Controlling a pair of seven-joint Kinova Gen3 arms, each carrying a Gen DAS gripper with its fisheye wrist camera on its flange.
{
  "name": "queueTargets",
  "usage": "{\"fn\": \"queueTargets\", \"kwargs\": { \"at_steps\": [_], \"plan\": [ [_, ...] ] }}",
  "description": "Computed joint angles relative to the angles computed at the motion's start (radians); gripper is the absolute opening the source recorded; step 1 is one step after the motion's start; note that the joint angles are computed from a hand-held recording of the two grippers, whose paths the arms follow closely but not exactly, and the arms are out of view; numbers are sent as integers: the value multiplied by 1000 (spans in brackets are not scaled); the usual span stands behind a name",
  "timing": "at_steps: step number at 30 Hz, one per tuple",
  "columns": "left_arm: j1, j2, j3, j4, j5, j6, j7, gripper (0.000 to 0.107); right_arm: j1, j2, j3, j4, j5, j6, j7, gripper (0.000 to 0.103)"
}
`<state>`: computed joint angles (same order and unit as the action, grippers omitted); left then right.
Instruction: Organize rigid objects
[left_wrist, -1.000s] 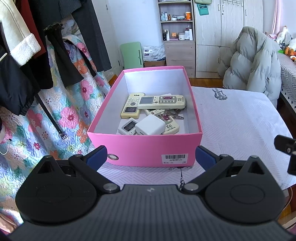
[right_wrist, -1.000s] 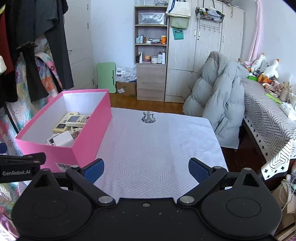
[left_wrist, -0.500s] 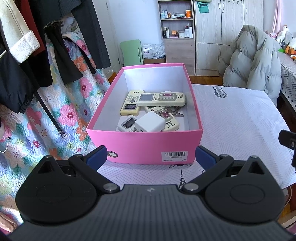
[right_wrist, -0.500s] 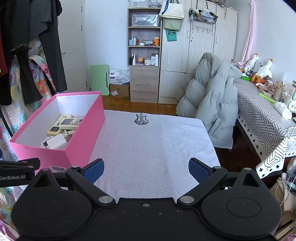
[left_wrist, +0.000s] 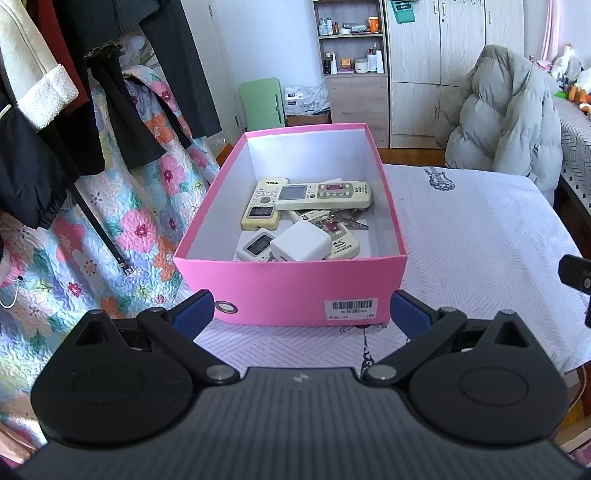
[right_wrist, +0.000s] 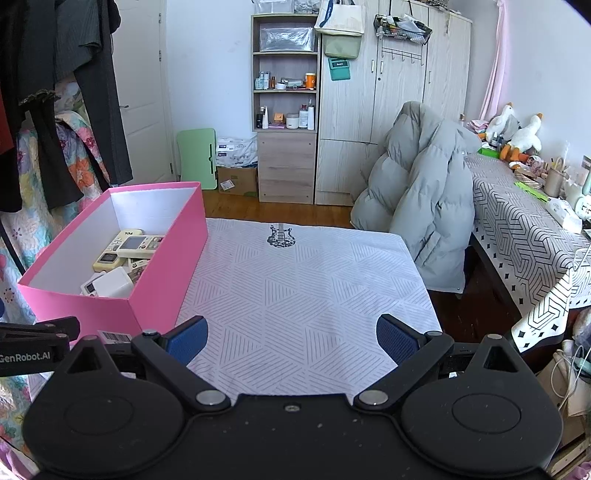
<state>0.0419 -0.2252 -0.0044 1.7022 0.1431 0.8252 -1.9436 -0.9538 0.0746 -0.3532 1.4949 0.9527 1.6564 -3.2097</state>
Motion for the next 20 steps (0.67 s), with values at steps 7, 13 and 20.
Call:
{"fn": "queueTargets", "kwargs": {
  "at_steps": [7,13,20],
  "plan": [
    [-1,-7,3,11,-10,-18,6,103,1,3,3,-1,-2,-2,3,99],
    [2,-13,-2,21,-6,-27,4,103,-1,6,4,-3,-2,-1,4,99],
    [8,-20,-8,27,-1,-33,-6,103,-3,7,6,-1,-2,-2,4,99]
  ]
}}
